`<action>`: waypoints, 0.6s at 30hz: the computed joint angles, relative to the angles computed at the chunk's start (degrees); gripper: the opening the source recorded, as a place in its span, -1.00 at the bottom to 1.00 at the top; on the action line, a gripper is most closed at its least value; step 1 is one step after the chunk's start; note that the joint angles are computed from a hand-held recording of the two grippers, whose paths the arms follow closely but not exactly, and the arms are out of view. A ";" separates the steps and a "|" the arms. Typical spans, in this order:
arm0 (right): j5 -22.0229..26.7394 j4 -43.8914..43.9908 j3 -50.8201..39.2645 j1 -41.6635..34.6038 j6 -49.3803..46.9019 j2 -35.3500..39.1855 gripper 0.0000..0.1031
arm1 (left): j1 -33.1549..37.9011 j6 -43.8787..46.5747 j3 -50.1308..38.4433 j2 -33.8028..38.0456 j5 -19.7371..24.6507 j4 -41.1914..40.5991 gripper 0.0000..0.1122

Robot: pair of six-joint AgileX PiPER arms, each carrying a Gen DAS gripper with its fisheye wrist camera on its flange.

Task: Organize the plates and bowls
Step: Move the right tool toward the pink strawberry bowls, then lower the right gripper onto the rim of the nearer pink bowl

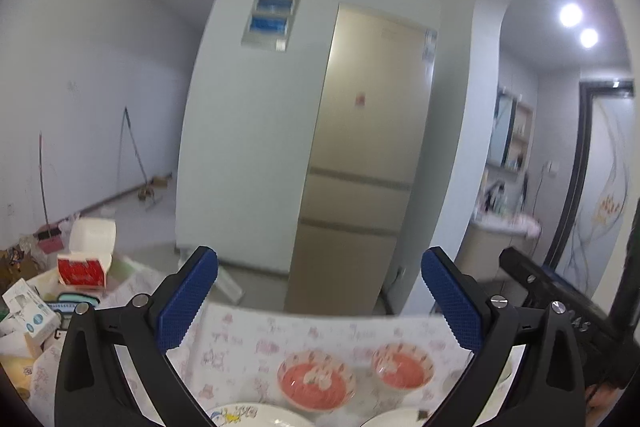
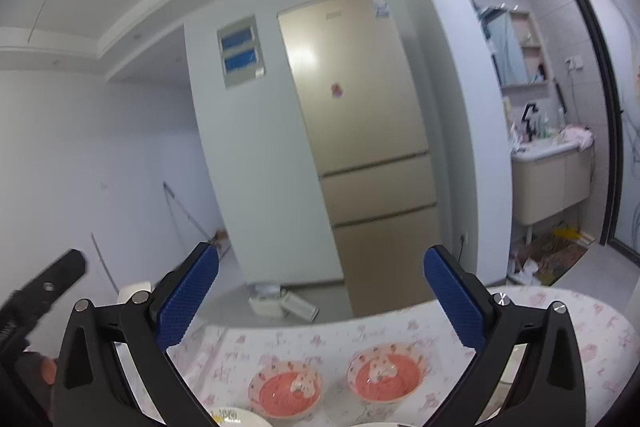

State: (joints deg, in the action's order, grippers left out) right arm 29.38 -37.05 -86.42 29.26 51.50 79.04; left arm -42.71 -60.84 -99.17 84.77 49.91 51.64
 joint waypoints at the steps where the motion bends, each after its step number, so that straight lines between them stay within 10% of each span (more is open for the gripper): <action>1: -0.30 2.70 -0.42 -0.57 -2.26 1.15 0.99 | 1.66 2.87 -2.08 1.95 0.39 -3.25 0.84; 18: 11.90 37.86 -14.49 -7.78 -29.52 22.48 0.88 | 14.74 19.07 -17.01 24.85 7.98 -25.77 0.69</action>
